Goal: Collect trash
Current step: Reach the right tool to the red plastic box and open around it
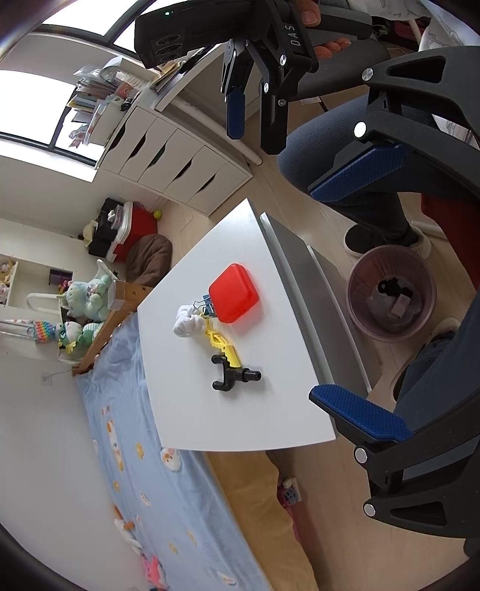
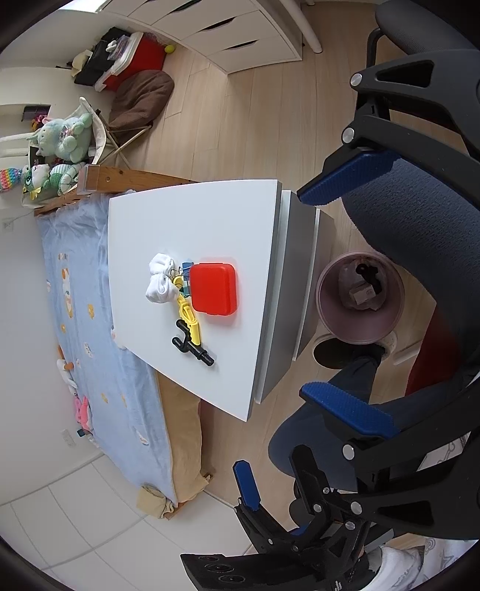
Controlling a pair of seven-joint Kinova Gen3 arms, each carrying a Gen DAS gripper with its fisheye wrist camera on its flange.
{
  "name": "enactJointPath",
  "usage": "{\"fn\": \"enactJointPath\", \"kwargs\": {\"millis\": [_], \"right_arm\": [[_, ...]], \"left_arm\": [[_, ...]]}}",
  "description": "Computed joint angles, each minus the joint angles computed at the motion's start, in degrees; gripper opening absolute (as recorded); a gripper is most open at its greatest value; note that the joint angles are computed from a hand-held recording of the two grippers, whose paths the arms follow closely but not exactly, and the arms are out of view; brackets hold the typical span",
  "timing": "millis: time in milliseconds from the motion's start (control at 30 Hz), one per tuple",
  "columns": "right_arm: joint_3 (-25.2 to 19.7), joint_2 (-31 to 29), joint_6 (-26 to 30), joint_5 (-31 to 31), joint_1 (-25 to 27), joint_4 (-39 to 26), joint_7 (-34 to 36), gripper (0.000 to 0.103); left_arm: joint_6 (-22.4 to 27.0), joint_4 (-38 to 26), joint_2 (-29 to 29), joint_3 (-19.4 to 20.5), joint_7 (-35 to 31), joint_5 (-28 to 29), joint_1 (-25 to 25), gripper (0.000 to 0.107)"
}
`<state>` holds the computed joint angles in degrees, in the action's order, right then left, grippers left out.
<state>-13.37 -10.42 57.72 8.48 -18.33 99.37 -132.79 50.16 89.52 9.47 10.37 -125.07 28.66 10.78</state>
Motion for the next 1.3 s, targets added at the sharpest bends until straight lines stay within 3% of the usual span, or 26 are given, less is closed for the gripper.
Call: {"fn": "enactJointPath", "kwargs": {"millis": [333,600,1033,1300], "right_arm": [[1.59,4.84,0.51,0.80,-0.47,-5.12,3.29,0.095],[4.94,14.03,2.71,-0.95,-1.09,-14.18,9.72,0.095],[9.05,29.70,11.07,-5.11,-0.72,-27.26,16.24,0.095],[10.18,35.03,15.18,-6.82,-0.18,-31.23,16.86,0.095]], "left_arm": [[-1.33,0.01,0.39,-0.47,-0.07,0.88,-1.39,0.095],[-2.25,0.24,0.47,-0.63,-0.96,1.97,-2.47,0.095],[-2.31,0.39,1.17,-0.76,-1.20,3.13,-3.69,0.095],[-2.14,0.46,1.49,-0.81,-1.06,3.42,-4.25,0.095]]}}
